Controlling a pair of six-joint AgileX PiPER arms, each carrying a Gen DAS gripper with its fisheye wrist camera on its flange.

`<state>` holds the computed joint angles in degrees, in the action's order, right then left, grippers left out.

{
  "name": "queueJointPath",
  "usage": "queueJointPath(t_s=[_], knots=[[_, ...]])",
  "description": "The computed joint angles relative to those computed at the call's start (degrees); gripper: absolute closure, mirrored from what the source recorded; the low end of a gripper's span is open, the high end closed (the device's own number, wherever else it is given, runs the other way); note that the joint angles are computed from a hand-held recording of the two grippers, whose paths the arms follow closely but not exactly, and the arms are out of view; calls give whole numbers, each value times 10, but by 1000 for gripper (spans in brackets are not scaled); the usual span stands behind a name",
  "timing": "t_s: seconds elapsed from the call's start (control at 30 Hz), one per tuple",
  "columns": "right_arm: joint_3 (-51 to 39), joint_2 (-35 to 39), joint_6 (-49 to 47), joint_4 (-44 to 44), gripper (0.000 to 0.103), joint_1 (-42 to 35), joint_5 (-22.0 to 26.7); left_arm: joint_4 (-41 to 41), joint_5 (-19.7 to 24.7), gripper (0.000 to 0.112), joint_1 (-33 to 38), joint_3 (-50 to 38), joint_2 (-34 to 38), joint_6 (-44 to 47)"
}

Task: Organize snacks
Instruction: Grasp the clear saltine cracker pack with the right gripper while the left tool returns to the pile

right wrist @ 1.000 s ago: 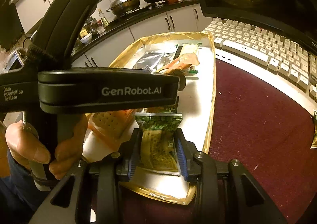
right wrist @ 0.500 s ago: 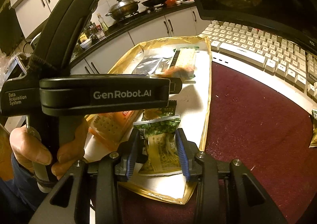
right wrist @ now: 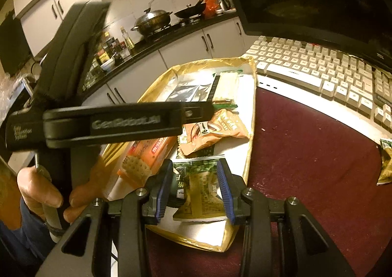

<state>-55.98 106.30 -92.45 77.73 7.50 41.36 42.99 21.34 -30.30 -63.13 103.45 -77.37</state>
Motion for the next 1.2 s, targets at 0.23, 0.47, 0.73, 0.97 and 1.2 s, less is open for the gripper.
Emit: queueJointPath(t_s=[0.23,0.47,0.73,0.97,1.2], knots=[[21,-38,12,-2,67,-57,39,33,24,45,-32,7,-31,-32],[-31,-47,87,-45,56,-209,80,34,38,45,-84,-22,-29,-18],[-175,38,288,-157,51,-327,12,-77,39,45,-141,-122,44,126],[-227,109,353,-200,51,-331,-5,-155,58,45,-172,-196,103,224],[-171,68,308,-186,49,-313,97,-170,59,45,-169,-197,105,235]])
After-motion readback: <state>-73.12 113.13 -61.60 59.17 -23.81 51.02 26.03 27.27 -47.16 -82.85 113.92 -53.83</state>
